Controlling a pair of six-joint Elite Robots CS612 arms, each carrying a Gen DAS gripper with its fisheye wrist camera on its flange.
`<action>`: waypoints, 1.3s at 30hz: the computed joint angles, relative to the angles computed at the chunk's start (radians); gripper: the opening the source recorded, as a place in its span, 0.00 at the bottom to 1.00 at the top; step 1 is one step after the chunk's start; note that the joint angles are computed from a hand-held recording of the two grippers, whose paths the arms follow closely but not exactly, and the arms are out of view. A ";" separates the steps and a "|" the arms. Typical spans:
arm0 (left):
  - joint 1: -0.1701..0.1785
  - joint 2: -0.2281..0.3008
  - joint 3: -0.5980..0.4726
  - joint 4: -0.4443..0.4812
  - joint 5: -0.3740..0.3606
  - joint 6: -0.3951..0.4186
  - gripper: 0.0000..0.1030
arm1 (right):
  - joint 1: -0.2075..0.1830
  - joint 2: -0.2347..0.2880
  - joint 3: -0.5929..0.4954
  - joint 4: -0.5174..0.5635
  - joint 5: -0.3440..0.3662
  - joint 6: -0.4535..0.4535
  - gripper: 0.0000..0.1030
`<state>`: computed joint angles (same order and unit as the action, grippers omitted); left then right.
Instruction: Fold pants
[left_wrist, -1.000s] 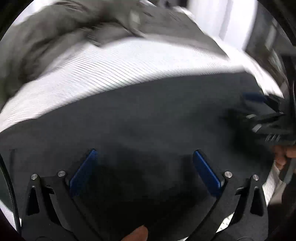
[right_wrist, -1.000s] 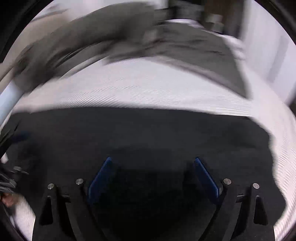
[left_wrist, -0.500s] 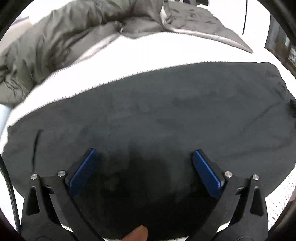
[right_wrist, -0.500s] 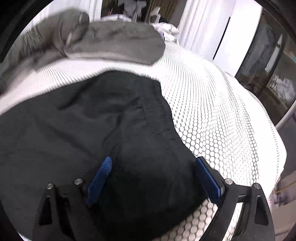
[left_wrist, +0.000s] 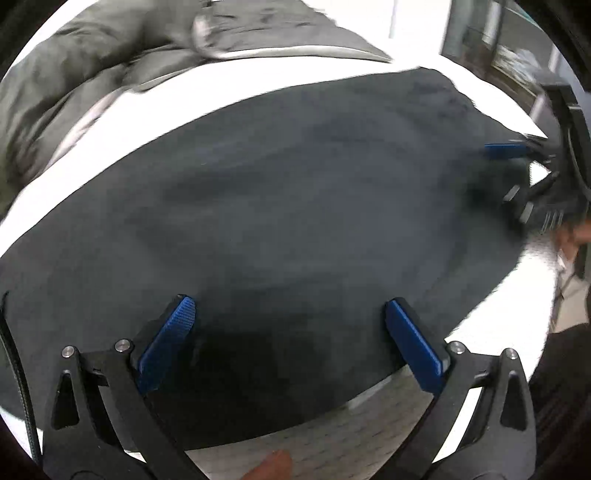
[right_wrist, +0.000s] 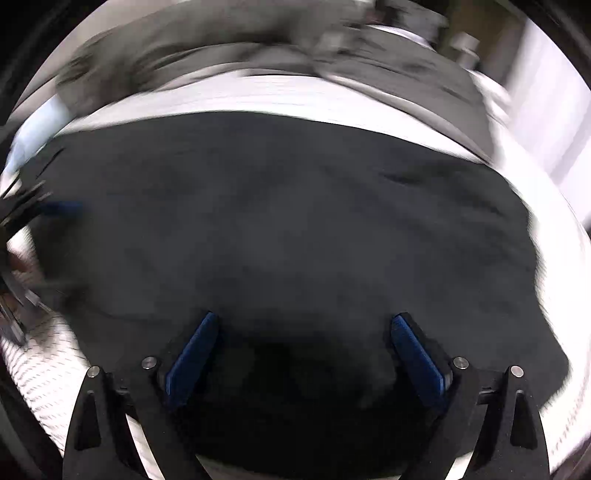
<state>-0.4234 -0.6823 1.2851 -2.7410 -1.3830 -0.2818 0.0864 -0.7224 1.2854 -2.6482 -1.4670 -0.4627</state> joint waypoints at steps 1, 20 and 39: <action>0.006 -0.010 0.020 -0.004 0.011 -0.018 1.00 | -0.009 0.003 -0.001 -0.035 -0.060 0.039 0.93; 0.030 -0.013 0.004 0.049 0.086 -0.023 1.00 | 0.017 -0.008 0.021 -0.159 0.026 0.137 0.94; 0.117 -0.103 0.164 -0.053 0.178 -0.245 0.99 | 0.026 -0.052 0.090 -0.149 -0.129 0.171 0.95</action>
<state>-0.3066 -0.7858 1.4495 -2.7935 -1.2046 -0.5271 0.1119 -0.7746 1.3756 -2.7969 -1.5960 -0.2920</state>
